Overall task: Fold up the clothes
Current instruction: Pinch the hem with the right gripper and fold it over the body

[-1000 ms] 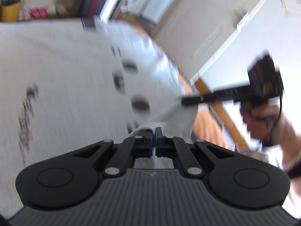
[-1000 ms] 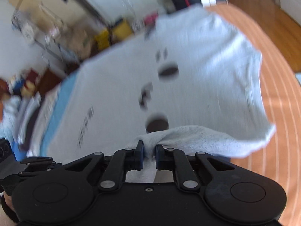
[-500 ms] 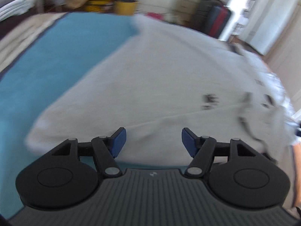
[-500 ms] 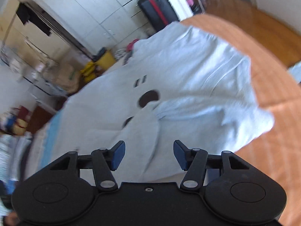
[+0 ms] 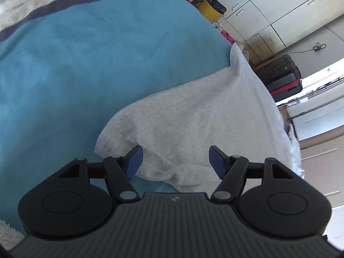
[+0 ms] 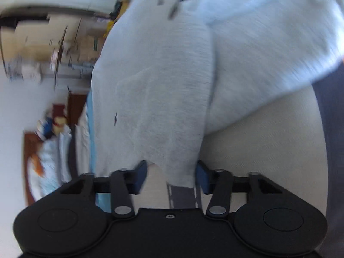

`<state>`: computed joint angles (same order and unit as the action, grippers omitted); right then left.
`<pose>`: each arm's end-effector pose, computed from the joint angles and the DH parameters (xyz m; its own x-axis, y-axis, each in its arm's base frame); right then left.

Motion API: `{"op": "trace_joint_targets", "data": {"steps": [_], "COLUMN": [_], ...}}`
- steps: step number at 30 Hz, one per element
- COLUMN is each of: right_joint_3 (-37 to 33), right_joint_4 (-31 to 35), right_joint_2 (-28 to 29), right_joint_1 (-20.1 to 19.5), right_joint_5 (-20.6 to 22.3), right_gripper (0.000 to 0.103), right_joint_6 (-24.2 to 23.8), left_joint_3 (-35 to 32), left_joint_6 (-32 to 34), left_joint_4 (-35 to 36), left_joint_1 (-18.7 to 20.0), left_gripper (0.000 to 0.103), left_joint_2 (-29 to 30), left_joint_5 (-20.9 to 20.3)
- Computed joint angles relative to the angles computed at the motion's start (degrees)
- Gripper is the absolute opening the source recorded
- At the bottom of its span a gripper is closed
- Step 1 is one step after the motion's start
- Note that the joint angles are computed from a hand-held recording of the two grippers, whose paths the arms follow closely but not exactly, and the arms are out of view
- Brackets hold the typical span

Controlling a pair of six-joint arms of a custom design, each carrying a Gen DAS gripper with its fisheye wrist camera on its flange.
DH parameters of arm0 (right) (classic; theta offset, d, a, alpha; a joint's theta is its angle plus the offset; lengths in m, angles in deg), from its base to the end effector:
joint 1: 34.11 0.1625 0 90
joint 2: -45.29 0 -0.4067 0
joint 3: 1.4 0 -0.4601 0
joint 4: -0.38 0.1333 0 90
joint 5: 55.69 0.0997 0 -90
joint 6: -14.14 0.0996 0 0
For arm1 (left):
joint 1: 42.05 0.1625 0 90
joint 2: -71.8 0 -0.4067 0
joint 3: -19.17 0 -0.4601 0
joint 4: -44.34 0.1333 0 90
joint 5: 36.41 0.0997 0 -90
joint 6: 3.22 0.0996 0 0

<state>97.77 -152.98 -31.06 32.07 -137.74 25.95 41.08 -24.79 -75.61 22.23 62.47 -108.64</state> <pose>-0.1320 -0.6631 0.3691 -0.8596 0.4533 -0.2359 0.4933 0.6155 -0.6147 -0.2751 -0.9484 0.0675 -0.9869 -0.0081 -0.1611 0.0552 0.9214 -0.3847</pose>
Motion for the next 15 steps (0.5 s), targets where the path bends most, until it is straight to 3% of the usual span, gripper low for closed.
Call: {"op": "trace_joint_targets", "data": {"steps": [1,3,5,8,11,13,15], "right_joint_3": [-0.42,-0.89,-0.54,1.15,2.95,3.38,3.21], "right_joint_4": [-0.29,-0.62,-2.29,-9.77,-21.53,-26.21,-29.28], "right_joint_2": [0.52,1.11,0.62,-1.26,-1.77,-1.56,-1.2], "right_joint_1": [0.9,1.78,1.84,1.42,0.38,-0.01,0.13], "right_joint_5": [-1.02,-0.83,1.39,4.35,6.12,5.52,2.79], "right_gripper": [0.011,0.01,0.009,0.009,0.009,0.009,0.009], "right_joint_6": [-2.42,-4.06,-5.36,-7.77,-5.51,-4.1,-3.88], "left_joint_3": [-0.23,-3.4,-2.35,-1.16,-0.41,1.25,-0.52], "left_joint_6": [0.75,2.77,4.0,7.73,14.32,17.68,18.77], "left_joint_4": [0.82,4.15,2.51,1.15,1.5,0.73,3.33], "left_joint_1": [0.05,0.3,0.3,-0.79,-2.04,-2.71,-2.76], "left_gripper": [0.068,0.068,0.068,0.068,0.068,0.068,0.068], "left_joint_2": [0.04,1.44,0.88,0.66,0.47,-0.27,0.51], "left_joint_5": [-0.65,-2.72,-2.85,2.34,5.32,4.68,1.53]}}
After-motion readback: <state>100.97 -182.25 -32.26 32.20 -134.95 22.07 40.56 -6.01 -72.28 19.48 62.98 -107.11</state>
